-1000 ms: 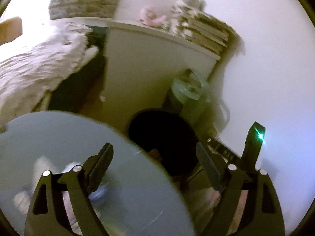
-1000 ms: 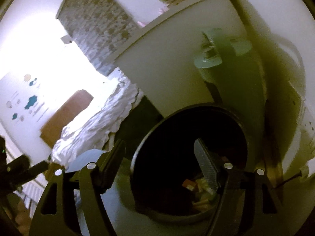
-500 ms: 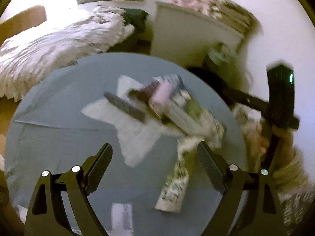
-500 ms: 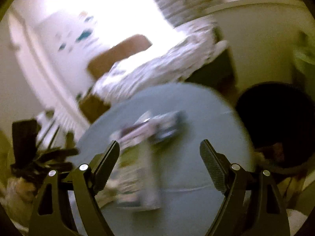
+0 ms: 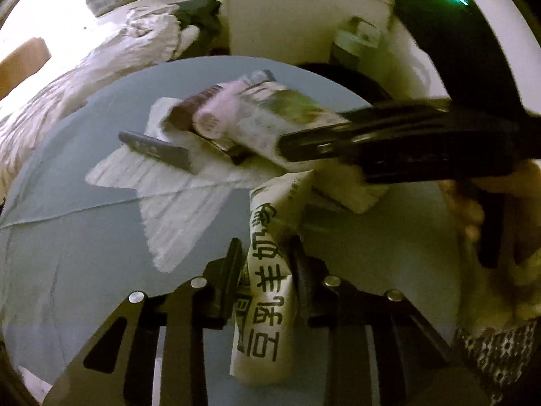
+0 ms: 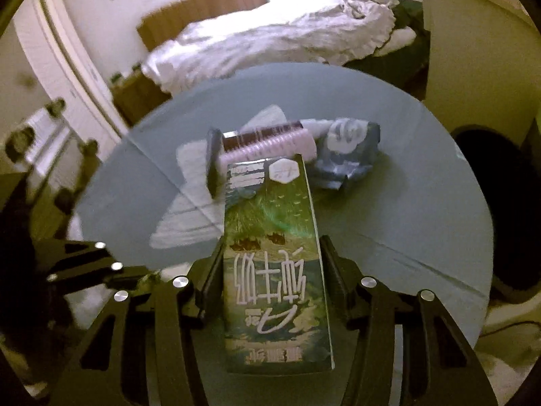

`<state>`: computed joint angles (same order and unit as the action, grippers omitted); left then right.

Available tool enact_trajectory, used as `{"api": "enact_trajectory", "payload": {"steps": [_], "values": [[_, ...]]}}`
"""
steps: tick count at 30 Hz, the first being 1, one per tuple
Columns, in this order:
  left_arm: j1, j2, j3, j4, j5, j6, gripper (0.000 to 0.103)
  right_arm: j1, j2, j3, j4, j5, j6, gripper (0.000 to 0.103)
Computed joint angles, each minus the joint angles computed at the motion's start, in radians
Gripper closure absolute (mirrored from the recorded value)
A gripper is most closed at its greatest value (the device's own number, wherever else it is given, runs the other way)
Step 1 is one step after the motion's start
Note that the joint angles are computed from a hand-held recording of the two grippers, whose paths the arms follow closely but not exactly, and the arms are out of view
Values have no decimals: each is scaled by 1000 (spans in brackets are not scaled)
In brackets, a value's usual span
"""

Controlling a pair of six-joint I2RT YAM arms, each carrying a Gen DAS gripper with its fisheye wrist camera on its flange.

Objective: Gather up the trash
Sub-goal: 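Grasp the white printed paper strip with the left gripper while the right gripper grasps the green milk carton, then carry the paper strip and milk carton with both grippers over the bin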

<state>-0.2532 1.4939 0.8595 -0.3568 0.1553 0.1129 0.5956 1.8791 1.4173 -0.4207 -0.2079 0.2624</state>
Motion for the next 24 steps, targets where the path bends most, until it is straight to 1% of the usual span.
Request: {"api": "enact_trajectory", "payload": {"steps": [2, 5, 6, 8, 13, 15, 18, 20, 24], "values": [[17, -18, 3, 5, 21, -26, 74, -36, -69, -90, 96, -55, 35, 52], [30, -35, 32, 10, 47, -59, 74, -98, -155, -193, 226, -101, 87, 52], [28, -36, 53, 12, 55, -70, 74, -129, -197, -249, 302, -115, 119, 52], [8, -19, 93, 22, 57, -90, 74, -180, -265, -337, 412, -91, 159, 52], [-68, 65, 229, 48, 74, -156, 73, -319, -347, -465, 546, -42, 230, 52], [-102, 116, 294, 77, 83, -183, 73, -382, -353, -491, 575, -33, 249, 52], [-138, 228, 417, 118, 109, -207, 73, -474, -328, -518, 626, -50, 281, 52], [-162, 306, 513, 107, 128, -222, 73, -529, -296, -519, 655, -56, 299, 52], [-215, 493, 755, 43, 144, -247, 73, -589, -215, -489, 694, -54, 307, 52]]}}
